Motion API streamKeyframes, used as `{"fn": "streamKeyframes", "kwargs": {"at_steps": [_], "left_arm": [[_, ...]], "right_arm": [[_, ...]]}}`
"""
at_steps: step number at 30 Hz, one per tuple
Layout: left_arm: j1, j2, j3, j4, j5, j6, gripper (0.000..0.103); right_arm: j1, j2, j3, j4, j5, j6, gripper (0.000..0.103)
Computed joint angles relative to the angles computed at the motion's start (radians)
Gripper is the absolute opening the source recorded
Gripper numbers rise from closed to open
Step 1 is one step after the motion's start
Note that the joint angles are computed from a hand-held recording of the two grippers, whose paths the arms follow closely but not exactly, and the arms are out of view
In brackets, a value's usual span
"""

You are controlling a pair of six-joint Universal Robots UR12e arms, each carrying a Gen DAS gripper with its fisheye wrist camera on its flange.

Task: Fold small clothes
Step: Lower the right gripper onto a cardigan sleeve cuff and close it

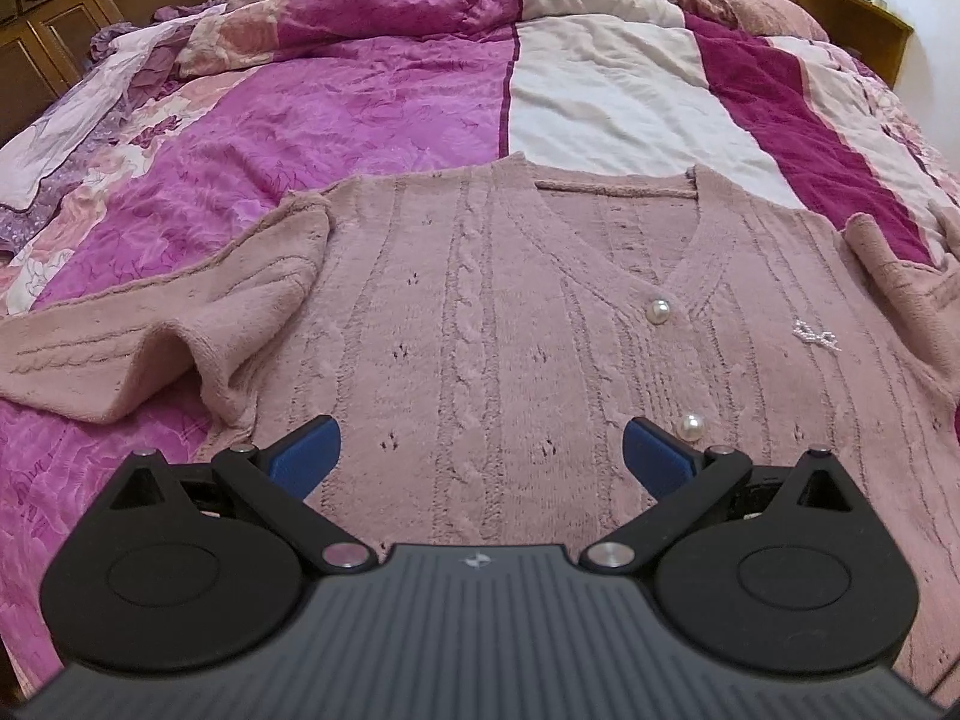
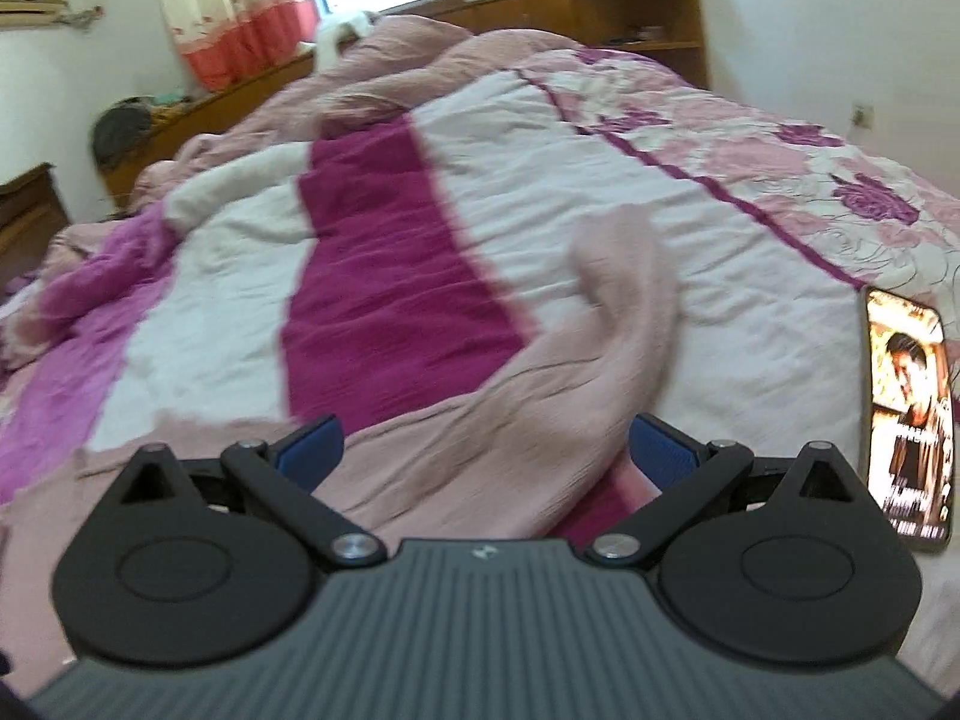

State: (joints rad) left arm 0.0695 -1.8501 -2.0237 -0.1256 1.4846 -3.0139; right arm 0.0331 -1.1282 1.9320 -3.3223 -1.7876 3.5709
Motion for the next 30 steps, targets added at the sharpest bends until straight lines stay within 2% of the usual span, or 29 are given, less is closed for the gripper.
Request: {"fn": "streamKeyframes", "kwargs": {"at_steps": [4, 8, 13, 18, 20, 22, 23, 24, 25, 30], "left_arm": [[-0.005, -0.011, 0.010, -0.008, 0.022, -0.010, 0.103], [-0.006, -0.020, 0.017, -0.015, 0.040, -0.020, 0.103], [-0.005, -0.029, 0.020, -0.018, 0.058, -0.017, 0.103], [-0.003, -0.036, 0.022, -0.021, 0.064, -0.014, 0.103], [-0.002, -0.037, 0.021, -0.020, 0.066, -0.013, 0.103], [0.001, -0.036, 0.019, -0.017, 0.063, -0.010, 0.103], [0.002, -0.035, 0.018, -0.017, 0.061, -0.009, 0.103], [0.002, -0.035, 0.018, -0.017, 0.060, -0.010, 0.103], [0.002, -0.034, 0.017, -0.017, 0.058, -0.008, 0.103], [0.005, -0.029, 0.012, -0.013, 0.054, -0.007, 0.103]], "right_arm": [[-0.012, 0.037, -0.040, 0.011, -0.068, 0.003, 0.103], [-0.026, 0.065, -0.077, 0.054, -0.092, 0.025, 0.103], [-0.041, 0.090, -0.098, 0.083, -0.046, 0.055, 0.103], [-0.046, 0.111, -0.104, 0.035, -0.008, 0.078, 0.103], [-0.050, 0.113, -0.105, 0.021, 0.013, 0.079, 0.093], [-0.049, 0.111, -0.108, 0.028, 0.011, 0.076, 0.059], [-0.049, 0.108, -0.110, 0.038, 0.012, 0.076, 0.050], [-0.051, 0.104, -0.108, 0.040, 0.019, 0.081, 0.032], [-0.051, 0.099, -0.106, 0.044, 0.021, 0.091, 0.022], [-0.051, 0.070, -0.074, -0.030, 0.057, 0.080, 0.019]]}}
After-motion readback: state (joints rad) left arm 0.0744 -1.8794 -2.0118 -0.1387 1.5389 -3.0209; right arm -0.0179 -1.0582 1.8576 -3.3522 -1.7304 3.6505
